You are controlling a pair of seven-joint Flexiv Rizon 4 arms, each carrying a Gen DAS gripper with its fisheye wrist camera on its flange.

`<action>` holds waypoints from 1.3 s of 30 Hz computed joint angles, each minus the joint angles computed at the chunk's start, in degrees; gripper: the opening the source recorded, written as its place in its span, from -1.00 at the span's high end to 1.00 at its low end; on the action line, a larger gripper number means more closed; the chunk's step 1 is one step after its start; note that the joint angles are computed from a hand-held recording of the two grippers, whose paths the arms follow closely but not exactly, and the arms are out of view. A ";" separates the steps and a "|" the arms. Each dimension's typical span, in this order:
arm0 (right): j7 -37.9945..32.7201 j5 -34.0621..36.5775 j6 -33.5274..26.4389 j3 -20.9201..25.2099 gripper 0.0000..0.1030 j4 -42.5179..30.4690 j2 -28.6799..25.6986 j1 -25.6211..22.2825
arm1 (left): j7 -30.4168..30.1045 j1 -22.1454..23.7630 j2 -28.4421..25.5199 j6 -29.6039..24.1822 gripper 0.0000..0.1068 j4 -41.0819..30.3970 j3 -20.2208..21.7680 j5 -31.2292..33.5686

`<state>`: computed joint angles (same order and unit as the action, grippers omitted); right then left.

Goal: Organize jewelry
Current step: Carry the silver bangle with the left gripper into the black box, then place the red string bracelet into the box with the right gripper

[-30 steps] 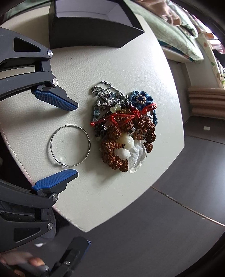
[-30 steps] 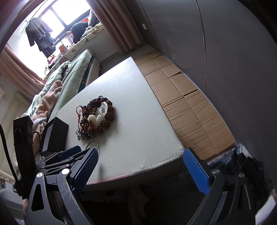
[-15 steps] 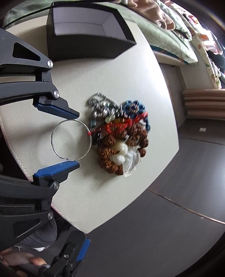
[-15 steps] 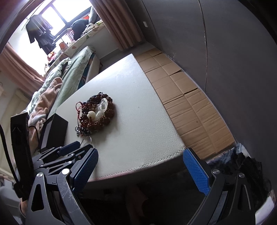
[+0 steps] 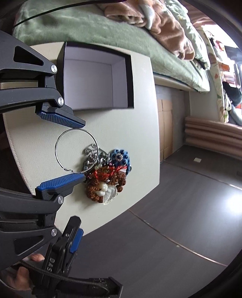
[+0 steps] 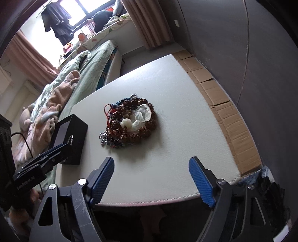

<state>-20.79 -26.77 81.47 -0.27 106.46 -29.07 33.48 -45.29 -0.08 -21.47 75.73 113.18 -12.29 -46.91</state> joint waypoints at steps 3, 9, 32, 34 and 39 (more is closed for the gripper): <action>-3.17 1.04 -1.66 2.67 -0.25 -3.34 -1.80 -1.36 | 1.75 1.31 1.12 0.99 0.03 1.19 -1.05 -3.62; -9.80 3.29 -6.15 5.82 0.06 -11.31 -5.74 -2.18 | 5.97 2.07 2.40 2.65 0.03 2.27 -0.99 -11.05; -23.08 -1.28 -30.97 2.67 0.93 -29.99 -13.61 3.04 | 8.96 3.22 -0.48 -0.95 0.03 -1.07 2.84 -18.69; -22.59 -0.73 -29.27 2.99 0.94 -28.59 -12.49 2.58 | 8.75 3.35 -1.15 -1.51 0.03 -1.80 2.69 -18.37; -21.73 0.59 -25.18 3.79 0.94 -26.10 -9.91 1.65 | 5.84 3.53 -2.80 -3.25 -0.01 -4.05 3.01 -15.84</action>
